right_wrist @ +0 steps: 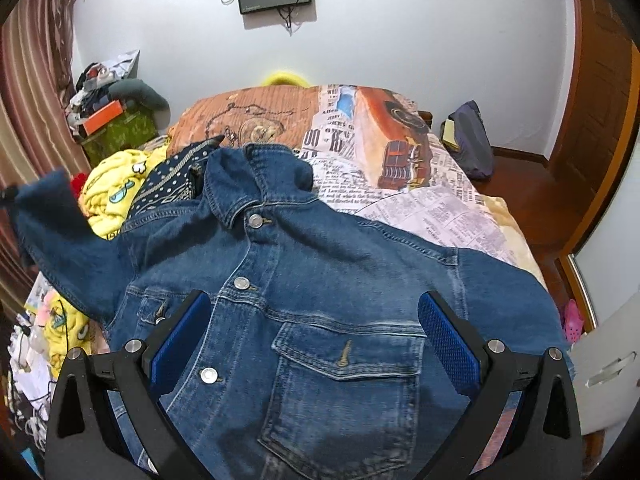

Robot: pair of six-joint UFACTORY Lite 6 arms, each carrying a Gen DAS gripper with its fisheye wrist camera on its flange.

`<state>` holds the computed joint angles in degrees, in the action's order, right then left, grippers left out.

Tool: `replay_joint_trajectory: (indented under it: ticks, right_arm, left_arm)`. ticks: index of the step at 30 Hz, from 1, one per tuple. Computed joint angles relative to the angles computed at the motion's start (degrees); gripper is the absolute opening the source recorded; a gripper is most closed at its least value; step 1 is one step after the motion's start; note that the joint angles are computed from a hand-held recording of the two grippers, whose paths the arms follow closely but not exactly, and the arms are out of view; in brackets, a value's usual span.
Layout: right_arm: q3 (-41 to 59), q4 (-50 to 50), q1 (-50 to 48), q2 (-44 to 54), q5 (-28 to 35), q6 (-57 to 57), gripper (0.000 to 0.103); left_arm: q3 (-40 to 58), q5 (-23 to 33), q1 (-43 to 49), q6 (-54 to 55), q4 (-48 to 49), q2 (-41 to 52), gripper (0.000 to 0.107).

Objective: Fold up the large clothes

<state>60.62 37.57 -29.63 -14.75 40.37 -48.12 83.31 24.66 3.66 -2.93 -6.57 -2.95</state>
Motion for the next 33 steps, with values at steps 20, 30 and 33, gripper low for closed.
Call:
replay_joint_trajectory:
  ticks: [20,30,33]
  right_arm:
    - [-2.8,5.14,-12.08,0.39,4.99,-14.97,0.103]
    - [-3.45,3.53,-11.53,-0.08,4.89,-14.75,0.103]
    - [-3.27,3.13,-10.26,-0.13,4.6,-14.43,0.103]
  left_arm:
    - [0.7,4.28,-39.34,-12.71,12.72,22.11,0.01]
    - [-8.19,6.67,-35.45,1.1,-5.84,14.86,0.058]
    - [-10.66,8.03,-29.89,7.19,-13.23,10.02,0.068]
